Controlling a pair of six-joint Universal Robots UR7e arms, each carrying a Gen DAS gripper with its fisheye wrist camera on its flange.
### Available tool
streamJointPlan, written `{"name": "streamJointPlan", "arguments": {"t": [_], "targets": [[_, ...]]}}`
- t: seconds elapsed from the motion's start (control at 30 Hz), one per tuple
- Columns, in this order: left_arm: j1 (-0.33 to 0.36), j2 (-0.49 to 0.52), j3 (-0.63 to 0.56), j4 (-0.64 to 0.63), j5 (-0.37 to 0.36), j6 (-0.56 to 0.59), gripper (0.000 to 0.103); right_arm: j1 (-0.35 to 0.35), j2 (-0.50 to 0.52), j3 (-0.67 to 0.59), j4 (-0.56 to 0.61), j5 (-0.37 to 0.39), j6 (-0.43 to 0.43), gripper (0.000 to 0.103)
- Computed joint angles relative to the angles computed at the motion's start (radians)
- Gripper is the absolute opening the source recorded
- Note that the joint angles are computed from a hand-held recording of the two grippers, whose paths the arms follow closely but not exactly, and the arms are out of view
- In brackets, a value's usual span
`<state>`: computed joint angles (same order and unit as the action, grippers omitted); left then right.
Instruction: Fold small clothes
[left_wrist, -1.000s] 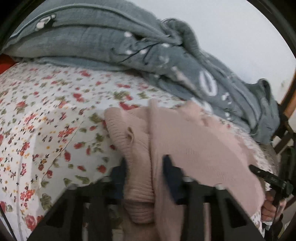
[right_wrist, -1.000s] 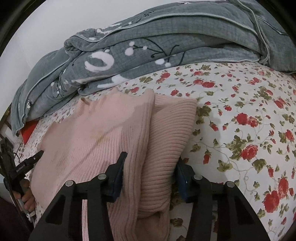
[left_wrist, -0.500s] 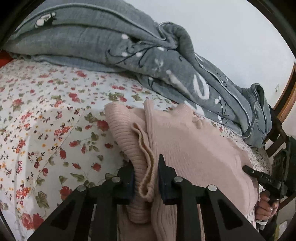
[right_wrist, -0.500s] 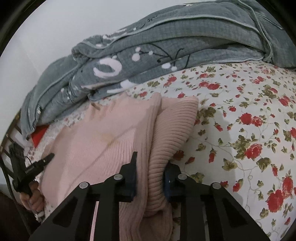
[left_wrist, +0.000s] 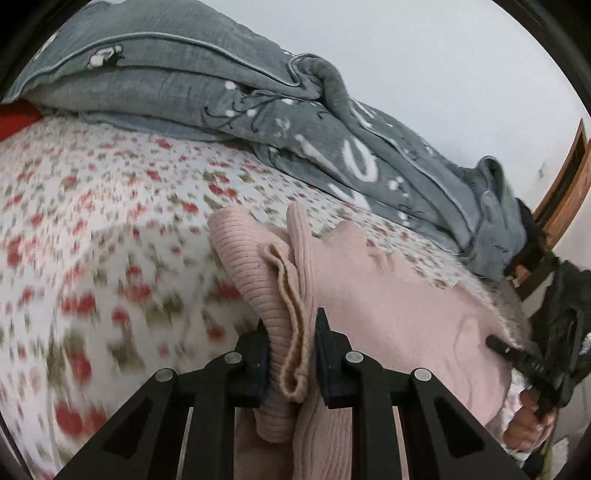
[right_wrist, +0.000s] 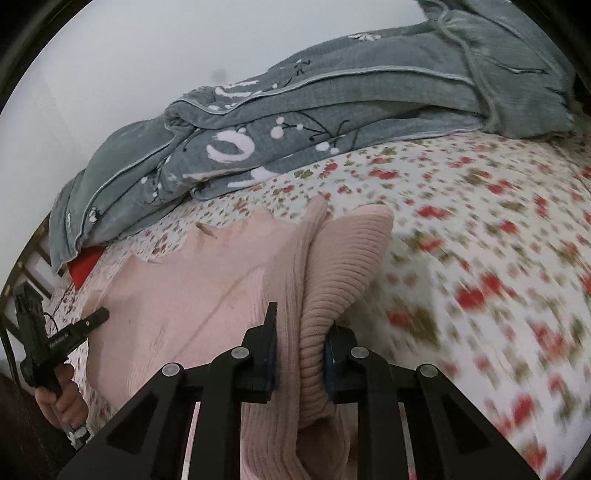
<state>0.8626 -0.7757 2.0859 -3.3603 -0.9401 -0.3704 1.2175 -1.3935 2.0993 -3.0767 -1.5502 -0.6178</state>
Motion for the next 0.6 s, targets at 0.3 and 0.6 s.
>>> {"name": "streamJointPlan", "arguments": {"t": [0.3,0.6], "targets": [[-0.138,-0.016,0.150,0.015,0.088,-0.100,0.023,-0.148,-0.210,0.210,-0.066,0.058,-0.140,0.027],[-0.108,0.000,0.186,-0.038,0.041,-0.151,0.063,-0.102,-0.222,0.437,-0.548,0.012,-0.258,0.042]]}}
